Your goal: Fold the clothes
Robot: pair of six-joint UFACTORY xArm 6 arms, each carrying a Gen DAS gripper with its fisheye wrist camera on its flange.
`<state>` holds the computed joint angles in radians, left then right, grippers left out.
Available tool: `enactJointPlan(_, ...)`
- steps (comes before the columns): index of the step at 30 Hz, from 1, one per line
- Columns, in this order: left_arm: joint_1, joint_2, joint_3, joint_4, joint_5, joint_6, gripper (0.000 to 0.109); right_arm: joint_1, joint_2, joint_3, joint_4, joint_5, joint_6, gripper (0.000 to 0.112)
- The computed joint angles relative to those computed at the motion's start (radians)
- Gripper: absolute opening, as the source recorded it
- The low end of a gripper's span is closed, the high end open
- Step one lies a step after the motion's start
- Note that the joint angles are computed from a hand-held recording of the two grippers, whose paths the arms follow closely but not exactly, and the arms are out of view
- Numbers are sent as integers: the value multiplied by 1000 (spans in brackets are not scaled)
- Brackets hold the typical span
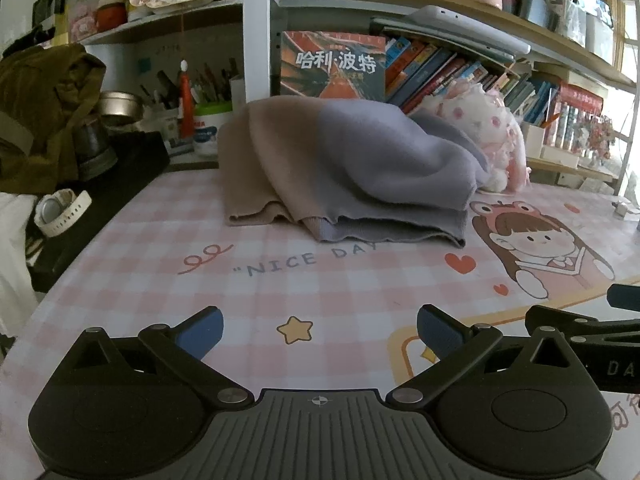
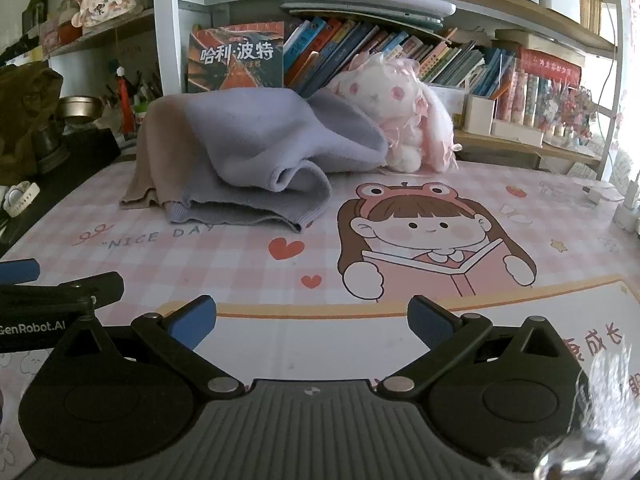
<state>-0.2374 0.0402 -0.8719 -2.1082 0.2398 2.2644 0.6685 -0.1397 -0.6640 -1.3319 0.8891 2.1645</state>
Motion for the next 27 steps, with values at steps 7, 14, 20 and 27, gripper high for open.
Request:
enactJointPlan(7,1,-1,0,-19,-2,22,103,1,-2,2,6,-1,-3,103)
enactJointPlan(14,0,-11,10,-9,0,11,103,9,-13,12,8,3,5,103)
enactJointPlan(20,1,-23,21,-1,1,6,103,12,-17,18,8,4,11,103)
enactJointPlan(27,-3,-30,28,8,-4,-4,103,16,-22,24,9,7,16,103)
